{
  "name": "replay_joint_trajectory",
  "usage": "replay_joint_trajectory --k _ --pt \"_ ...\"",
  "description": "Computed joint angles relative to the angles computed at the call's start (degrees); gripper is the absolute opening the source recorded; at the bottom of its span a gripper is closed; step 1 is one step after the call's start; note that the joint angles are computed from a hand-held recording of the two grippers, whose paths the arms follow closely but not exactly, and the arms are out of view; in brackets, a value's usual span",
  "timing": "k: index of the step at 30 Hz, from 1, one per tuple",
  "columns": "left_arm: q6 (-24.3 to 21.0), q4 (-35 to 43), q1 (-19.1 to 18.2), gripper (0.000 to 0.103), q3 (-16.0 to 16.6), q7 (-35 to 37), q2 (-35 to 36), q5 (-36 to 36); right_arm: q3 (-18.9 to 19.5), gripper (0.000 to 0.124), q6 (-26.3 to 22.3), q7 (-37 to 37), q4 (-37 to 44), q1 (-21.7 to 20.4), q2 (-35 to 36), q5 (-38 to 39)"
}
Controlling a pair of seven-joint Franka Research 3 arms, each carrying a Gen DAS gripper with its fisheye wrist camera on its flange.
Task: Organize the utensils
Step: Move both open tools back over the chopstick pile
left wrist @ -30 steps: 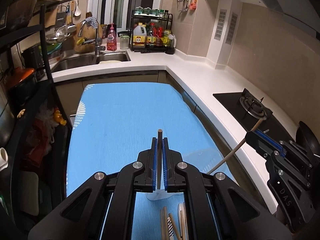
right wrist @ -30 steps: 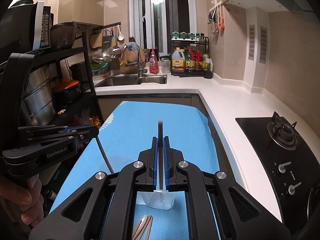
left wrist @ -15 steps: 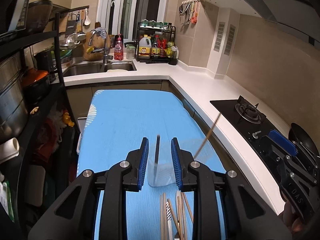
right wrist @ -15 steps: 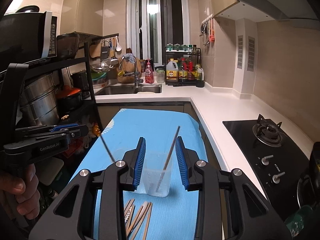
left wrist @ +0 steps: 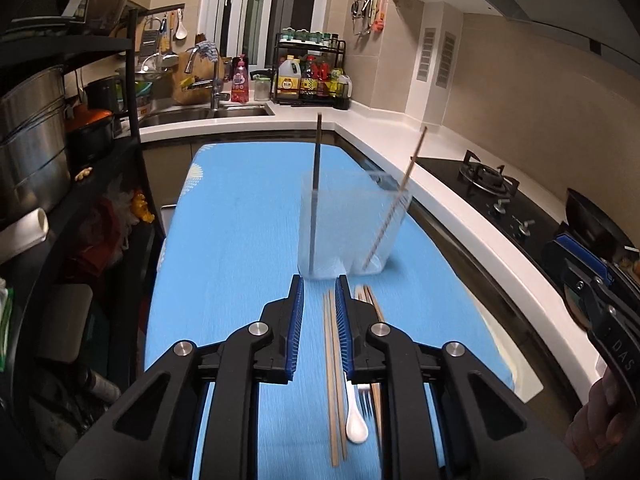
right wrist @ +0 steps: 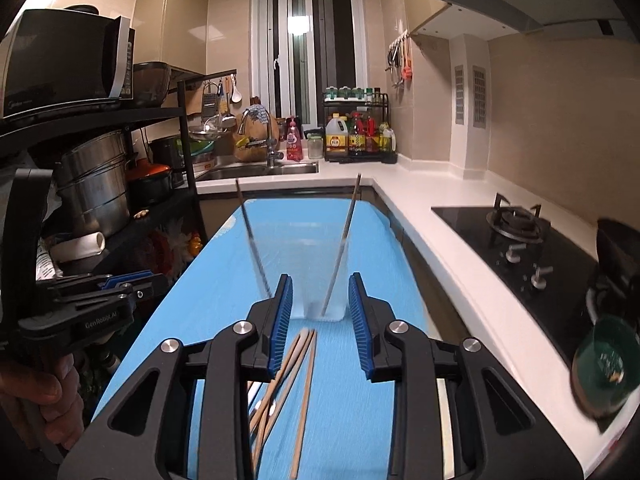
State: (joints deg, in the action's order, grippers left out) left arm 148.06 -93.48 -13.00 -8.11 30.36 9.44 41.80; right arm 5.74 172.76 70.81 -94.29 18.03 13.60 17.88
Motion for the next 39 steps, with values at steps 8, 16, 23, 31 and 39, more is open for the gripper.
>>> replay_joint_trajectory --k 8,16,23,31,39 --pt "6.8 -12.31 -0.57 0.014 -0.36 -15.37 -4.89 13.07 8.98 0.011 6.55 -18.56 -12.42 -5.98 -4.81 21.01" --pt "6.2 -16.83 -0.87 0.014 -1.64 -24.73 -4.81 20.7 3.41 0.011 8.57 -12.94 -18.6 -0.46 -3.93 15.21" --pt "5.88 -18.84 -0.87 0.014 -1.9 -26.78 -4.27 21.38 0.56 0.021 6.3 -4.83 -18.27 1.17 -1.9 8.08" --pt "5.71 -18.72 -1.05 0.015 -1.58 -24.52 -2.44 17.63 -0.46 0.027 2.31 0.66 -16.18 1.33 0.71 2.99" --pt "7.14 -19.04 -1.27 0.015 -1.04 -24.84 -2.06 17.13 -0.97 0.027 0.21 3.5 -15.15 1.55 2.23 -0.67"
